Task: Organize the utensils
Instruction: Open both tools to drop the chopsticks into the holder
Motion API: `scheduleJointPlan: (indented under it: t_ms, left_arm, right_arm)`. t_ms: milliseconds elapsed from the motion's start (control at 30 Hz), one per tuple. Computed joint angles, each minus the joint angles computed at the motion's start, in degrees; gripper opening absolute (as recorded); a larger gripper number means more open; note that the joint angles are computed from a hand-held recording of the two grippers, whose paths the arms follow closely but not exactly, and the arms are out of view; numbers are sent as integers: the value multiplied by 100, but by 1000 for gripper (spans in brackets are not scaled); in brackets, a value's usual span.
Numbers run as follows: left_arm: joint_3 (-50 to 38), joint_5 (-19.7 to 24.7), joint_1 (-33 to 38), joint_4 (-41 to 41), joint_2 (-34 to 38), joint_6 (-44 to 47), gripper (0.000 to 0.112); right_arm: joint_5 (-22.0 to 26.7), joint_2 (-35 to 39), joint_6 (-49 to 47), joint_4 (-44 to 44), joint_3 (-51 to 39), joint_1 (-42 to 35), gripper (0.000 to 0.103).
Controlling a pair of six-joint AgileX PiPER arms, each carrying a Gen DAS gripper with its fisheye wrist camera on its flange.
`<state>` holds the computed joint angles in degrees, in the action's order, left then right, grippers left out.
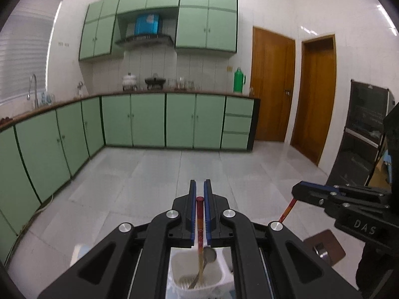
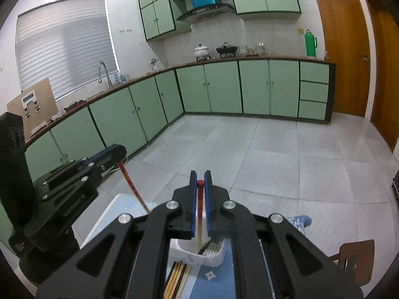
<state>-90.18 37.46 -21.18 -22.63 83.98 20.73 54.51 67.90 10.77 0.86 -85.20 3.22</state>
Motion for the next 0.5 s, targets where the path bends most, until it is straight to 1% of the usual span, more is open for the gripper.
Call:
scheduleJointPlan:
  t_ms: [67, 133, 200, 233, 267, 333, 400, 433, 467, 500]
  left_arm:
    - [209, -16, 46, 17, -51, 26, 8]
    - [244, 58, 107, -76, -43, 93, 12]
    - [357, 102, 175, -149, -141, 147, 23]
    - [366, 138, 204, -165, -184, 159, 26]
    - [428, 148, 240, -183, -280, 192, 30]
    - [633, 162, 319, -281, -530, 286, 34]
    - [672, 228, 409, -331, -662, 296, 43]
    - [773, 240, 443, -321, -802, 282, 46]
    - [935, 249, 490, -274, -1009, 232, 53]
    - [1120, 265, 566, -338, -1217, 267, 61]
  right_arm:
    - [-57, -62, 77, -32, 177, 59, 9]
    - [-79, -139, 92, 58, 323, 14, 10]
    - [-105, -255, 144, 108, 422, -28, 21]
    - [-136, -350, 229, 26, 483, -9, 30]
    - [-139, -414, 306, -74, 509, 41, 33]
    - [-113, -601, 406, -193, 581, 89, 34]
    - [-111, -886, 487, -251, 747, 110, 38]
    - [-108, -1040, 586, -350, 841, 162, 43]
    - [-82, -1245, 902, -671, 961, 385, 49]
    - [-60, -1402, 1028, -812, 1057, 468, 53]
